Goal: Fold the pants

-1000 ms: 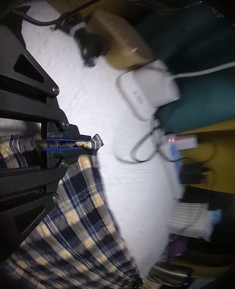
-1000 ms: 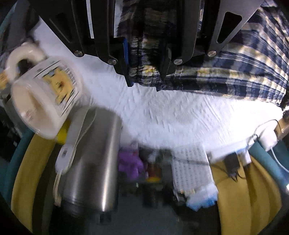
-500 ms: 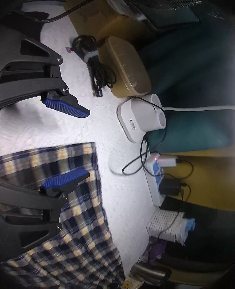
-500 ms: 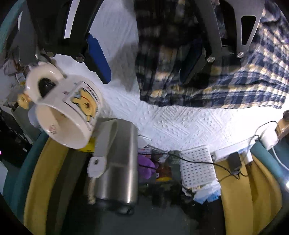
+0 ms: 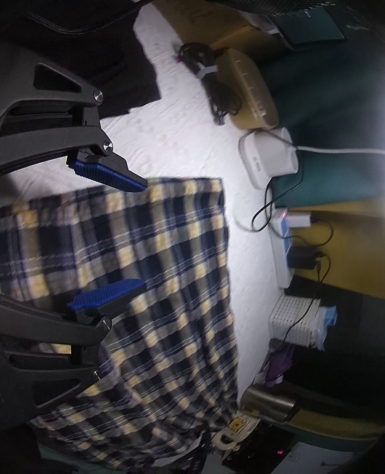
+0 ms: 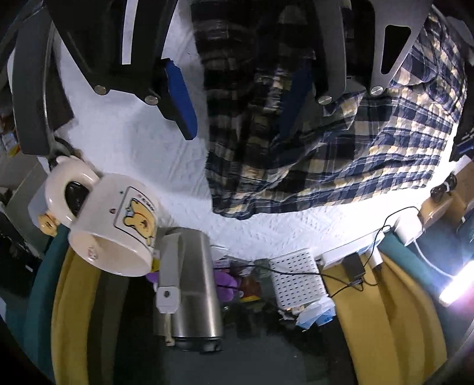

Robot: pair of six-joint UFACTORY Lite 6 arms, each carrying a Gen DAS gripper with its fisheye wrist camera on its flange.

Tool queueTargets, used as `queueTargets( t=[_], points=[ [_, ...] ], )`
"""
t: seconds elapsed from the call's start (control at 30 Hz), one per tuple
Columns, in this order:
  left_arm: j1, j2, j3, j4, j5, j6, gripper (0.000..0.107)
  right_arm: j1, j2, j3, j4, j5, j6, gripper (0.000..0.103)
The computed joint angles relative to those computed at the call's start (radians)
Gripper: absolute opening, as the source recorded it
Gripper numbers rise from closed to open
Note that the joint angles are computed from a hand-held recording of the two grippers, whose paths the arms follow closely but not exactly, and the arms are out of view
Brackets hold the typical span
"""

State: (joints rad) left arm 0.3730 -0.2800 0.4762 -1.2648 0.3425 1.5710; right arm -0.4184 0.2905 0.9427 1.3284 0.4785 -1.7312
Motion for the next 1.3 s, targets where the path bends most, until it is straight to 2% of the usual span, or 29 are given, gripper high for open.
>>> queueTargets(
  t=[0.1,0.13,0.17,0.27,0.33,0.4,0.47,0.63,0.7,0.8,1.07,1.3],
  points=[
    [-0.014,-0.019,-0.030,0.019,0.001,-0.029,0.061,0.048,0.047,0.039,-0.056,-0.019,0.048,0.053],
    [-0.021,-0.020,-0.037,0.020,-0.006,-0.033,0.061,0.066,0.052,0.037,-0.078,-0.041,0.058,0.051],
    [-0.032,-0.018,-0.039,0.025,-0.017,-0.046,0.061,0.093,0.046,0.015,-0.079,-0.075,0.041,0.043],
    [-0.053,-0.012,-0.046,0.037,-0.034,-0.070,0.061,0.135,0.007,-0.058,0.038,-0.156,-0.117,0.035],
    [-0.062,-0.007,-0.047,0.034,-0.043,-0.072,0.061,0.118,-0.007,-0.073,0.061,-0.154,-0.131,0.029],
    [-0.070,-0.010,-0.048,0.048,-0.048,-0.085,0.061,0.109,-0.034,-0.100,0.161,-0.223,-0.214,0.000],
    [-0.073,-0.029,-0.052,0.082,-0.043,-0.111,0.061,0.067,-0.050,-0.114,0.148,-0.220,-0.210,0.000],
    [-0.065,-0.056,-0.054,0.120,-0.021,-0.130,0.061,-0.064,-0.039,-0.078,-0.041,-0.084,-0.049,0.000],
    [-0.060,-0.066,-0.058,0.118,-0.010,-0.126,0.061,-0.081,-0.047,-0.061,-0.079,-0.017,0.003,0.000],
    [-0.054,-0.096,-0.072,0.110,0.009,-0.125,0.061,-0.058,-0.050,-0.035,-0.142,0.019,0.094,0.000],
    [-0.018,-0.185,-0.114,0.164,0.067,-0.170,0.061,-0.009,-0.064,-0.082,-0.144,-0.010,0.124,0.001],
    [-0.022,-0.207,-0.146,0.166,0.083,-0.162,0.062,-0.037,-0.164,-0.156,-0.106,-0.001,0.066,0.002]
  ],
)
